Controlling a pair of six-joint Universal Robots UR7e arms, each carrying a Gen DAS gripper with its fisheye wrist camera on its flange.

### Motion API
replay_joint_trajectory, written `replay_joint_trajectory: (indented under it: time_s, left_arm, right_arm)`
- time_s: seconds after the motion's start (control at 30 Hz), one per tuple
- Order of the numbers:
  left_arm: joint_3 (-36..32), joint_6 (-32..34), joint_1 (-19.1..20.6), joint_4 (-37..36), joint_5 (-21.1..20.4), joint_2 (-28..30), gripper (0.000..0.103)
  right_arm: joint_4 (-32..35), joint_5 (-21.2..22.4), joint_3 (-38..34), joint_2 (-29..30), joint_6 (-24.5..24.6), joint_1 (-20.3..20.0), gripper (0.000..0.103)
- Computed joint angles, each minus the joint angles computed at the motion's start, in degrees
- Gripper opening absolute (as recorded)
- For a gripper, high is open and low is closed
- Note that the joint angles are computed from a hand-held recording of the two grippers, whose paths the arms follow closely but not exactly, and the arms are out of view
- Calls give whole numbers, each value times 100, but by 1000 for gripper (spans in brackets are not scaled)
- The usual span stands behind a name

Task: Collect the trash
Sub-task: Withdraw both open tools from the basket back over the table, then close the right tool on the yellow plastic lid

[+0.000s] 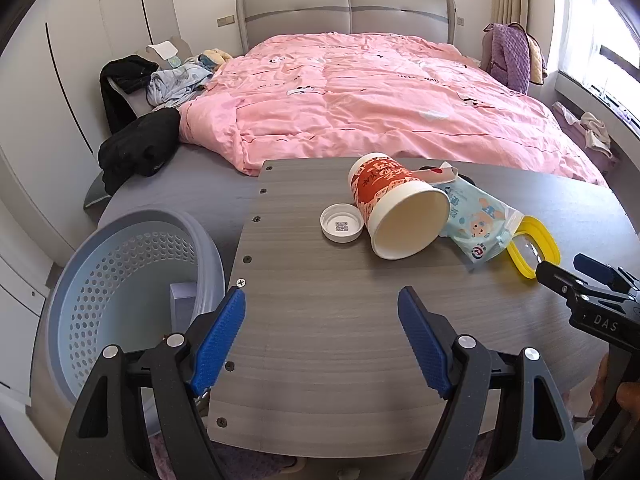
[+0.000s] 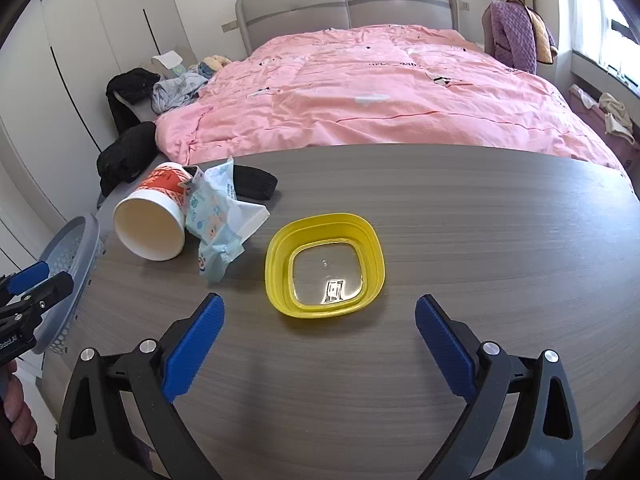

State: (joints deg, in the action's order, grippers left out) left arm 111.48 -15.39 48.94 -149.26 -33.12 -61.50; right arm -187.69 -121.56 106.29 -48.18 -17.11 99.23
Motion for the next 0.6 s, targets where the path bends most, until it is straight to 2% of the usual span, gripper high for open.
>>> replay_joint_trajectory:
  time_s: [0.2, 0.6]
  left_arm:
    - [-44, -35, 17, 46, 18, 35, 75]
    - [-127, -71, 107, 125, 9, 79, 75]
  right_arm:
    - [289, -88, -275, 136, -50, -38, 94]
    - [623, -666, -800, 507, -150, 47, 91]
